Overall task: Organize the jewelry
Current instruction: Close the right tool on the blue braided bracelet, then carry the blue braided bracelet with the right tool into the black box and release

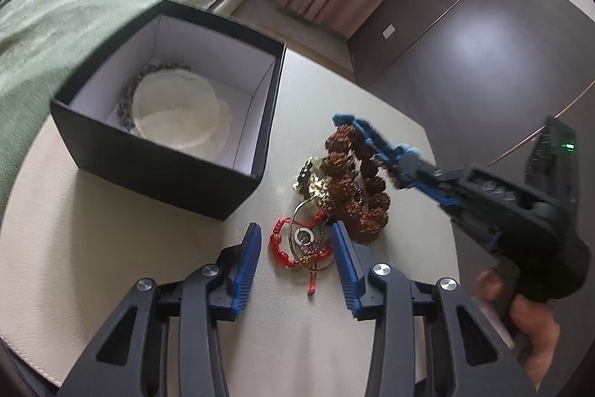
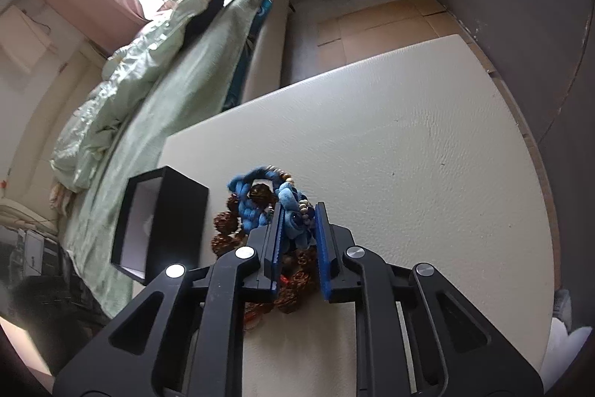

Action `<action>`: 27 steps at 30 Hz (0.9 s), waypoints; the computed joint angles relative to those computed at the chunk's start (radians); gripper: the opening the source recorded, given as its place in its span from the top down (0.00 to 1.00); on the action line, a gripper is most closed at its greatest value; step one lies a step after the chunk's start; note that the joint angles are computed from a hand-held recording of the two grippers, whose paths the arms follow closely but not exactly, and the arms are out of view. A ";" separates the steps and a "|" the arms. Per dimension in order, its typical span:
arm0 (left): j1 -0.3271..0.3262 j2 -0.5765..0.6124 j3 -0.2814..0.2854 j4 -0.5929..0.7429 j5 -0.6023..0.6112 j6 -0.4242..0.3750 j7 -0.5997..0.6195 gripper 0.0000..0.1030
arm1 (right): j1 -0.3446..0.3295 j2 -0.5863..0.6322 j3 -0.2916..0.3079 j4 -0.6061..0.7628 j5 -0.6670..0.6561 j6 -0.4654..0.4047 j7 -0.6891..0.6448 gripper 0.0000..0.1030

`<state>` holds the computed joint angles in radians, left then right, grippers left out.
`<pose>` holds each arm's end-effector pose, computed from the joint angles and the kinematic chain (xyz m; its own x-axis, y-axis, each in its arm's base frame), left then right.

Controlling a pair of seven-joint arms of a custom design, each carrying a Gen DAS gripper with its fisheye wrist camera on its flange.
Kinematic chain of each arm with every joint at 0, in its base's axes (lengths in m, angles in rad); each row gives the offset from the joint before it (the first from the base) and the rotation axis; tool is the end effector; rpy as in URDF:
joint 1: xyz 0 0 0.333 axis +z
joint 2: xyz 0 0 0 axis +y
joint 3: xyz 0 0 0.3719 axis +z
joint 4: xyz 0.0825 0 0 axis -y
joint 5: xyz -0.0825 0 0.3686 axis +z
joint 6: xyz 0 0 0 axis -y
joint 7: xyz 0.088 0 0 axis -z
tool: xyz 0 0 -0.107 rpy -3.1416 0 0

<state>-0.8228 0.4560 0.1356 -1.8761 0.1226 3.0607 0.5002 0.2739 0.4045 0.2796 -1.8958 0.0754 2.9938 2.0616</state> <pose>0.5238 -0.4612 0.4162 0.0685 -0.8612 0.5036 -0.8349 -0.3258 -0.4436 0.6003 0.3334 0.4406 0.0607 -0.8934 -0.4451 -0.8562 0.1826 -0.4832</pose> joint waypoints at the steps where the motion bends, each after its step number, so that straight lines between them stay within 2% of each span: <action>1: -0.002 0.004 0.003 0.002 0.001 0.001 -0.003 0.67 | -0.002 -0.003 0.002 -0.004 0.001 0.010 -0.002 0.84; 5: -0.003 0.017 0.002 0.016 0.004 -0.006 0.002 0.72 | -0.033 -0.021 0.030 -0.036 0.017 0.063 -0.011 0.84; 9: -0.026 0.031 0.027 0.043 0.037 -0.040 -0.007 0.77 | -0.066 -0.026 0.061 -0.052 0.032 0.083 -0.014 0.84; 13: -0.018 0.044 0.024 0.077 0.082 -0.091 -0.026 0.96 | -0.078 -0.028 0.076 -0.056 0.031 0.089 -0.015 0.84; 15: -0.001 0.044 0.006 0.083 0.101 -0.100 -0.027 0.96 | -0.081 -0.028 0.080 -0.057 0.030 0.092 -0.015 0.84; 22: -0.010 -0.019 0.021 0.040 0.194 -0.062 -0.082 0.97 | -0.112 -0.037 0.114 -0.079 0.039 0.119 -0.022 0.84; 24: -0.012 -0.034 0.024 0.038 0.215 -0.060 -0.095 1.00 | -0.124 -0.042 0.129 -0.091 0.040 0.133 -0.021 0.84; 27: 0.014 -0.051 -0.001 0.042 0.228 -0.050 -0.092 1.00 | -0.150 -0.050 0.156 -0.109 0.037 0.158 -0.021 0.84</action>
